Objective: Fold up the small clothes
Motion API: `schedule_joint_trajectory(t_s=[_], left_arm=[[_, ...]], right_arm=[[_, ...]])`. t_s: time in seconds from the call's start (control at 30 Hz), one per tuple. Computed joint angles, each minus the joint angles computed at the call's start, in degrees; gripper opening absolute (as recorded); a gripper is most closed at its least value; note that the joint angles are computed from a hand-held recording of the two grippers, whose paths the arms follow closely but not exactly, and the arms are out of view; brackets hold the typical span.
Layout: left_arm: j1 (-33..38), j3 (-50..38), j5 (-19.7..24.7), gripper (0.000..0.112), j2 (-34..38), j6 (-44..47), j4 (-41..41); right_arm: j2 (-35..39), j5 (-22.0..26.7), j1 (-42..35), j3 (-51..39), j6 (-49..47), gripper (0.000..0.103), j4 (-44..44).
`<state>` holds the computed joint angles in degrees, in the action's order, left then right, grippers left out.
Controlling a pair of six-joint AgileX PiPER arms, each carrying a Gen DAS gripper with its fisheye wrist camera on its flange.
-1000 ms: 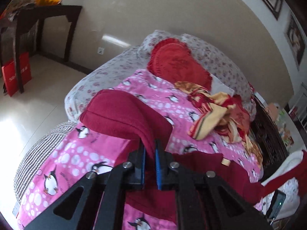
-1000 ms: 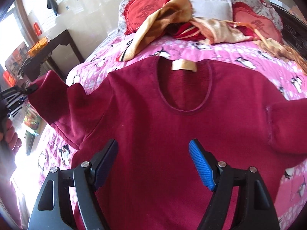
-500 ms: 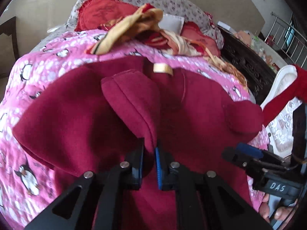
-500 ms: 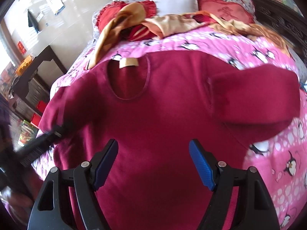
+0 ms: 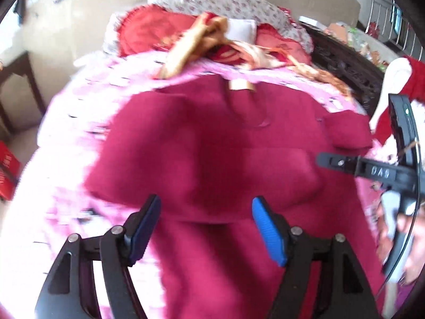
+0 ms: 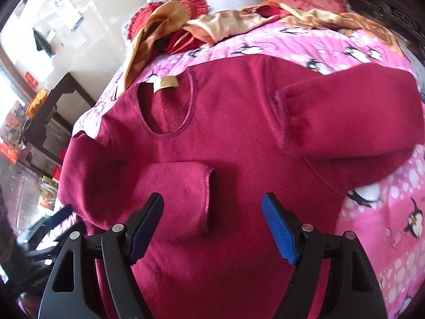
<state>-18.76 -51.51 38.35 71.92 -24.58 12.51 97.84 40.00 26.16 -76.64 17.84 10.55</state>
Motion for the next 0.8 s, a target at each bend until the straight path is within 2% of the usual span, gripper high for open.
schedule_joint_trajectory(t_s=[0.1,0.13,0.17,0.2,0.23,0.27,0.3,0.33,0.47,0.6,0.73,0.8], left_arm=[[1.6,2.15,1.01,0.075,-0.26,-4.22,6.22],[2.84,2.12,1.33,0.075,0.51,-3.74,5.4],[4.55,2.47,1.51,0.075,1.0,-2.59,3.58],[6.08,3.02,1.37,0.075,1.3,-1.62,1.77],[7.13,3.6,0.91,0.075,1.56,-1.2,0.64],[8.01,4.13,0.4,0.075,1.88,-1.08,0.03],[8.7,4.47,-0.14,0.075,2.26,-0.74,-0.59],[9.17,4.69,-0.45,0.075,2.38,-0.19,-1.36],[10.52,5.08,-1.32,0.075,2.58,0.86,-2.71],[11.7,5.03,-2.31,0.075,3.11,0.91,-3.03],[12.9,4.73,-2.3,0.075,4.0,1.77,-4.63],[13.57,4.15,-2.24,0.075,4.75,2.67,-5.87]], right_arm=[[4.04,0.75,1.49,-3.63,-1.06,0.069,-2.09],[5.21,1.05,2.01,-4.66,-0.67,0.062,-3.28],[7.2,1.88,2.72,-6.62,-0.2,0.048,-4.87],[8.26,2.14,3.01,-7.51,-0.45,0.039,-5.25],[9.19,1.81,3.33,-8.07,-1.27,0.023,-5.21],[9.79,1.01,4.01,-8.24,-1.34,0.014,-6.33],[9.93,0.09,4.9,-8.09,-0.69,0.01,-8.62],[9.89,-0.5,5.17,-7.86,-1.08,0.0,-9.2],[6.2,-1.27,5.02,-7.46,-1.54,0.0,-11.67],[1.89,-0.64,3.43,-8.3,6.38,0.0,-21.96],[3.07,3.15,1.13,-10.87,14.29,0.0,-31.35],[6.73,7.34,0.28,-13.85,16.13,0.002,-35.69]])
